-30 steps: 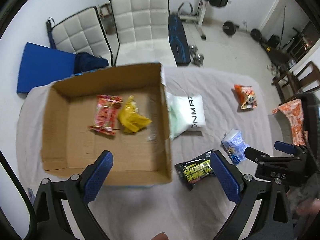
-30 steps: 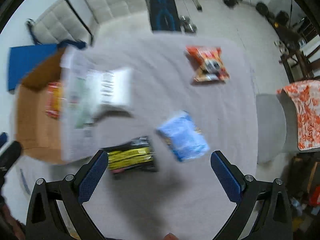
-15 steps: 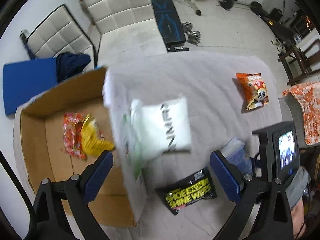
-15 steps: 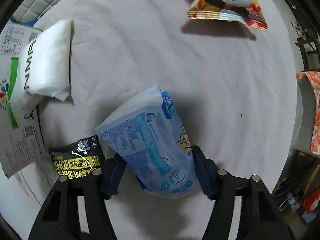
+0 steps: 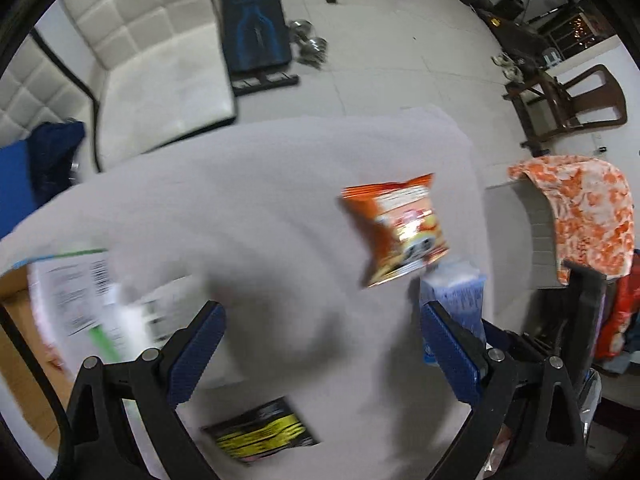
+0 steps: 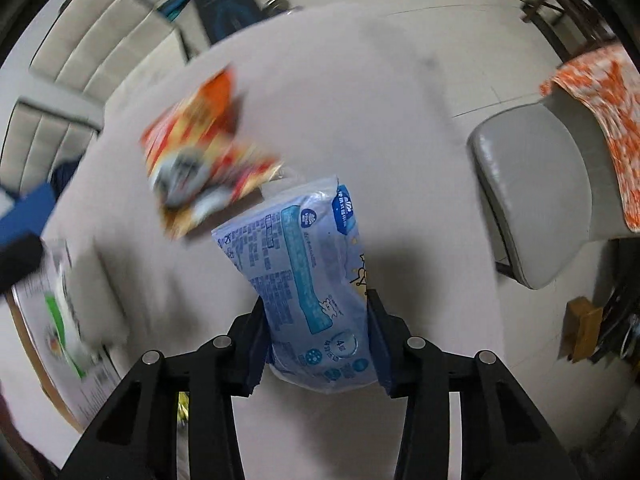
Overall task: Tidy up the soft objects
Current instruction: 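Grasp the blue-white tissue pack with the right gripper while the left grasps the orange panda bag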
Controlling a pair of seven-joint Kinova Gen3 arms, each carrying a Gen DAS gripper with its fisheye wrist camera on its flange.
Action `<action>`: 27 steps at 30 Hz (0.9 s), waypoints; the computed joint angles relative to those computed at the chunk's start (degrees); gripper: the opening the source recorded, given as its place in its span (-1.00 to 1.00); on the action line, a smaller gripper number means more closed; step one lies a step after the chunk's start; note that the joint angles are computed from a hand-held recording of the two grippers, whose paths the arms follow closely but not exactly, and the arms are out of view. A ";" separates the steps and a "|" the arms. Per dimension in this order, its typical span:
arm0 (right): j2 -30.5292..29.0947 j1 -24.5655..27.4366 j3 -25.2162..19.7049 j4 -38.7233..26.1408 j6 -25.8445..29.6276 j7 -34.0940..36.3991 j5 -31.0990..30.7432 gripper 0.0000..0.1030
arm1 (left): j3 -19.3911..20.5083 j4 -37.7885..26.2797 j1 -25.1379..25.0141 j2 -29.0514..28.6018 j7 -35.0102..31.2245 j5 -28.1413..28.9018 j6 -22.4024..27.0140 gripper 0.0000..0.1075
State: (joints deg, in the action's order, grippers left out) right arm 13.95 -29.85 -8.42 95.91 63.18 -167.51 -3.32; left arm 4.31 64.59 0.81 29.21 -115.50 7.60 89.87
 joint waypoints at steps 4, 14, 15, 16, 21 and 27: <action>-0.74 1.57 1.05 0.53 0.75 -0.18 0.83 -0.14 | 0.97 -2.29 3.01 4.17 4.20 1.49 1.99 0.85; 3.03 7.06 2.44 0.95 -2.80 6.50 -2.52 -0.15 | 1.82 -9.39 7.99 13.13 11.68 1.88 5.92 0.85; 3.01 7.18 2.49 1.24 -3.07 6.76 -2.64 -0.15 | 1.79 -9.38 8.30 13.54 12.27 1.84 6.02 0.85; 3.12 7.47 2.55 1.74 -3.64 7.28 -2.80 -0.15 | 1.78 -9.25 8.63 13.92 12.68 1.72 5.99 0.82; 3.04 7.82 2.74 2.34 -4.33 8.06 -3.21 -0.15 | 1.88 -8.20 8.77 14.97 13.39 1.72 5.86 0.28; 2.80 7.60 2.68 3.35 -5.58 7.81 -3.33 -0.20 | 1.84 -3.64 7.47 11.42 10.93 1.03 0.89 -0.07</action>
